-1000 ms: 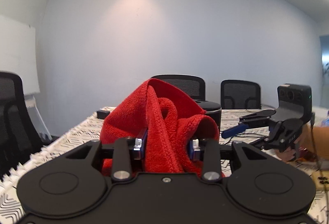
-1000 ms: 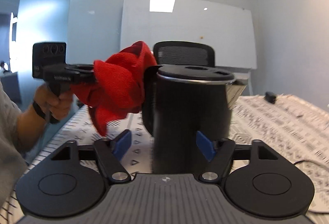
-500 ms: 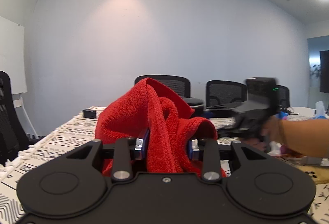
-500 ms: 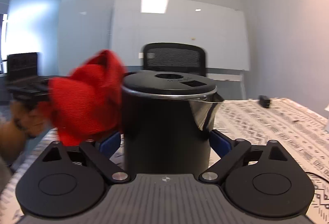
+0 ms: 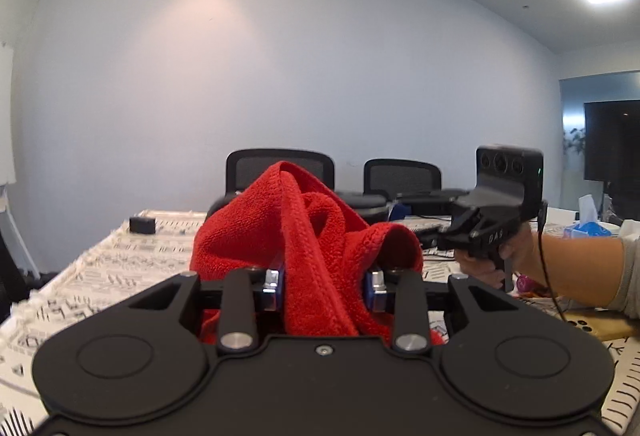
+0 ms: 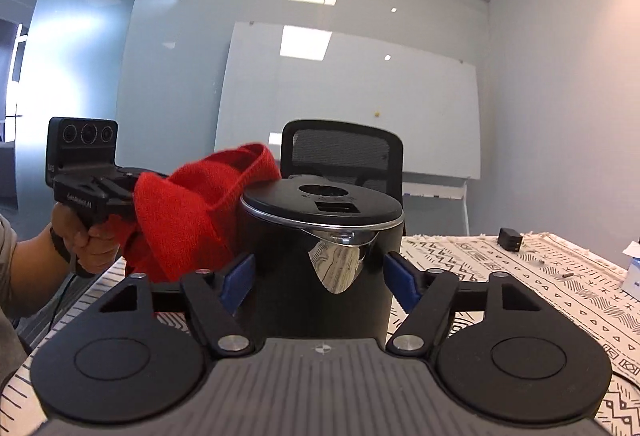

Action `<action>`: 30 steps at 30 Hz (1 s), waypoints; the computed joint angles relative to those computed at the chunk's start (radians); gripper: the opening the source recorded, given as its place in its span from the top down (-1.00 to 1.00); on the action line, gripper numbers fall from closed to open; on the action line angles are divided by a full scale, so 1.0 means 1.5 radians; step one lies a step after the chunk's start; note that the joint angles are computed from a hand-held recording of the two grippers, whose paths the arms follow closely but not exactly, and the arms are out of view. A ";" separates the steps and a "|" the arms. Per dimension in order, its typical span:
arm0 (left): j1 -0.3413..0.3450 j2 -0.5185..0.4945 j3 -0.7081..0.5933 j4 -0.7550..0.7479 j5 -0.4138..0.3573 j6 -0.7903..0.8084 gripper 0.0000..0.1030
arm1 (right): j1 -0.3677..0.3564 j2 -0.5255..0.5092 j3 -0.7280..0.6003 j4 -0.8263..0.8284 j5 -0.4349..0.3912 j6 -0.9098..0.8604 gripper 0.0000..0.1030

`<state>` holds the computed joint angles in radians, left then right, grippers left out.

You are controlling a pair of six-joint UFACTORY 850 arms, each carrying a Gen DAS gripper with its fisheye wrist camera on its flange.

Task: Clean container
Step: 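Wipe the kettle spout side with the towel in the left tool while the right tool holds it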

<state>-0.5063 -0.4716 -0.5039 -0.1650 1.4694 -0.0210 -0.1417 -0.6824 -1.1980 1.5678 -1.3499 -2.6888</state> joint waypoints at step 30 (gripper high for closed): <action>0.031 -0.011 -0.037 0.016 -0.033 -0.012 0.28 | -0.005 0.032 0.031 0.030 0.012 -0.048 0.12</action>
